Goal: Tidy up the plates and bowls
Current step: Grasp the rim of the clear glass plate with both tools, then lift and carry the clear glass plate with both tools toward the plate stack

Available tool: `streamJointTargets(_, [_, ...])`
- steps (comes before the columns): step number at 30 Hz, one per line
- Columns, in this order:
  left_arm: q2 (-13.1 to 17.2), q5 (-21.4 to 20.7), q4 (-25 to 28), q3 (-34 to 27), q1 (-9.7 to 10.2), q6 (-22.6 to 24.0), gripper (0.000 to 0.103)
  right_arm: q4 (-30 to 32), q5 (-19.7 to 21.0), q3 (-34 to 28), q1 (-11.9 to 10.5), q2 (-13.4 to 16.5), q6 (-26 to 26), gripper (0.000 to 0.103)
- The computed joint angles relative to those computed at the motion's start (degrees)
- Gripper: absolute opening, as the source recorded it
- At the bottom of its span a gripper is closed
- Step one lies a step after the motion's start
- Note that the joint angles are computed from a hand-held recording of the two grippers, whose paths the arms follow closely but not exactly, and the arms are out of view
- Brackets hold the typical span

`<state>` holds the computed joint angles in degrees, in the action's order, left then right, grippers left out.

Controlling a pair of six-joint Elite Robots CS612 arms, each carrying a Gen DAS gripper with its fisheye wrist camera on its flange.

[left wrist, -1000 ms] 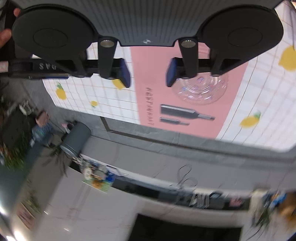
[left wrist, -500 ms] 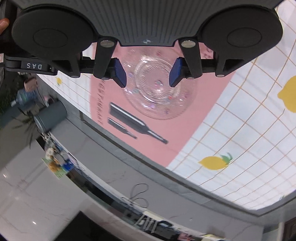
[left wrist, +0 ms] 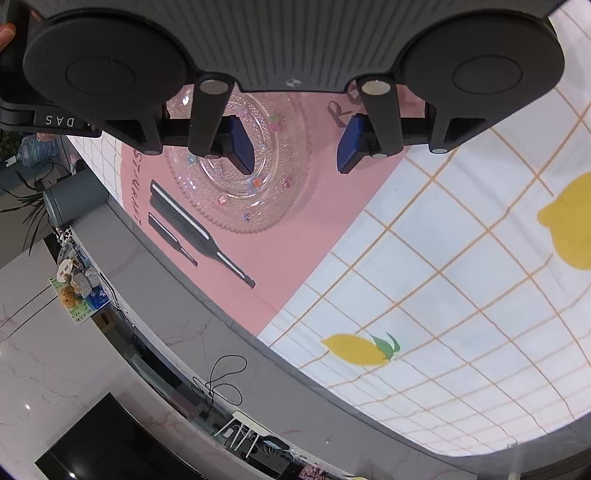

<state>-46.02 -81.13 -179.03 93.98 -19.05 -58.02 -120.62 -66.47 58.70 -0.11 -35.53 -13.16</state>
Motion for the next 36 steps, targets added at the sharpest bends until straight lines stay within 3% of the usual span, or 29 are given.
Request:
streamJointTargets(7, [1.1,-0.2,-2.0,-0.3,0.00,0.5,0.035,-3.0,1.4,1.1,-0.1,0.3,0.4,0.033])
streamJointTargets(11, [0.9,1.8,1.0,-1.0,-0.70,2.7,0.020,-3.6,2.6,0.9,-0.1,0.7,-0.4,0.031])
streamJointTargets(12, [0.9,1.6,1.2,-1.1,-0.72,3.0,0.016,-3.7,2.8,1.0,-0.1,0.7,-0.7,0.028])
streamJointTargets(13, [0.9,2.0,1.4,-1.1,-0.84,2.8,0.013,-3.8,2.9,1.1,-0.1,0.8,-1.0,0.019])
streamJointTargets(16, [0.8,2.1,2.0,-1.2,-0.89,2.3,0.013,-2.3,4.8,0.9,-0.3,1.0,-1.4,0.012])
streamJointTargets(20, [0.4,2.1,4.6,-1.7,-0.91,2.6,0.012,-3.6,3.3,1.4,0.2,0.7,-1.4,0.012])
streamJointTargets(27, [-0.3,1.9,4.3,-0.8,-1.21,1.3,0.011,-4.3,2.1,2.1,0.4,0.1,-1.5,0.010])
streamJointTargets(36, [-2.4,1.9,3.5,0.6,-2.31,0.8,0.011,-2.8,4.1,3.3,-0.9,-1.6,-1.6,0.009])
